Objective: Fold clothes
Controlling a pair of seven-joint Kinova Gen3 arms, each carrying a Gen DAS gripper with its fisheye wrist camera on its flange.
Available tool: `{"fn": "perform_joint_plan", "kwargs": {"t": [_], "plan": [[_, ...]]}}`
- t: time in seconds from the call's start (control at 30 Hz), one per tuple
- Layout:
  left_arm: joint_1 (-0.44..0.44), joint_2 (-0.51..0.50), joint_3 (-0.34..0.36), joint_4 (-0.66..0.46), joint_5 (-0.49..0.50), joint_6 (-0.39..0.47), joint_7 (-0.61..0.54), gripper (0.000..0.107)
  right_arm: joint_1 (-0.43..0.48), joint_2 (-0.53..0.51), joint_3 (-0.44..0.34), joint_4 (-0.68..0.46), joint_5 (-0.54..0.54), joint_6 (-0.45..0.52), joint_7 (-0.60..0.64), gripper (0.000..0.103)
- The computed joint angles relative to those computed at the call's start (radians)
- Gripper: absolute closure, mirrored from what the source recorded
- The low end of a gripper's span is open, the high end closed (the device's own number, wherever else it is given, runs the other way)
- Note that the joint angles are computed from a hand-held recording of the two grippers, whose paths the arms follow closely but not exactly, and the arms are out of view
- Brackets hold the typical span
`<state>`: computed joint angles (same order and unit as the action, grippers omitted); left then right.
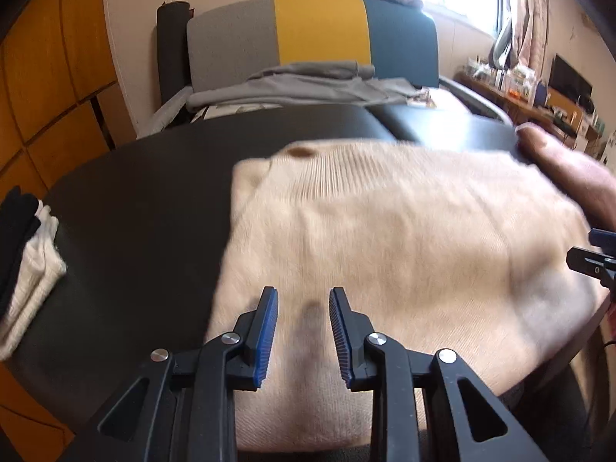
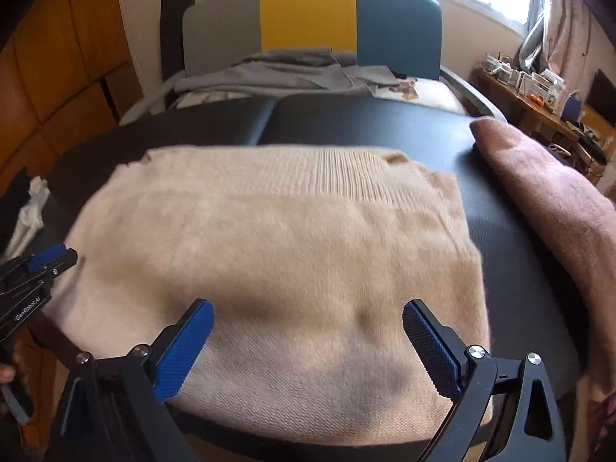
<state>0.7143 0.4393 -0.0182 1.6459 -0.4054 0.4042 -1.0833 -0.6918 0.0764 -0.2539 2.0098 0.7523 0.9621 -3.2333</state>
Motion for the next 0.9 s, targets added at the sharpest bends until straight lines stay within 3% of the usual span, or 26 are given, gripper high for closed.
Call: {"fn": "perform_joint_plan", "kwargs": {"t": [0.07,0.17,0.27,0.33,0.4,0.5,0.6,0.67,0.8,0.9], "plan": [[0.009,0.015,-0.014,0.017,0.014,-0.003,0.005,0.079,-0.001,0.018,0.000,0.007,-0.023,-0.001,-0.002,0.003],[0.102,0.011,-0.122,0.063,-0.010,-0.070,0.072,0.077,-0.003,0.033,0.008,0.042,-0.051,-0.044,-0.035,0.003],[0.195,0.019,-0.216,0.089,-0.069,-0.108,0.163,0.077,-0.042,0.046,0.006,0.084,0.014,-0.052,-0.137,0.000],[0.194,0.017,-0.220,0.093,-0.037,-0.115,0.161,0.077,-0.067,0.061,-0.004,0.102,0.070,-0.036,-0.206,0.000],[0.122,0.000,-0.152,0.092,0.033,-0.106,0.101,0.078,-0.088,0.063,0.004,0.114,0.097,-0.036,-0.247,0.000],[-0.005,-0.038,-0.051,0.081,0.147,-0.106,0.002,0.078,-0.065,0.033,0.007,0.112,0.069,-0.064,-0.186,0.000],[-0.032,-0.067,-0.056,0.055,0.207,-0.134,-0.080,0.078,-0.045,-0.017,0.001,0.108,0.103,-0.067,-0.149,0.000],[-0.069,-0.055,-0.025,-0.006,0.249,-0.104,-0.153,0.078,-0.022,-0.029,-0.001,0.086,0.131,-0.063,-0.108,0.000],[-0.202,0.037,0.149,-0.190,0.227,0.008,-0.233,0.078,0.051,-0.007,0.028,0.014,0.143,-0.119,0.036,0.000],[-0.271,0.127,0.284,-0.329,0.129,0.077,-0.248,0.078,0.190,0.039,0.005,-0.065,0.136,-0.183,0.158,0.000]]}}
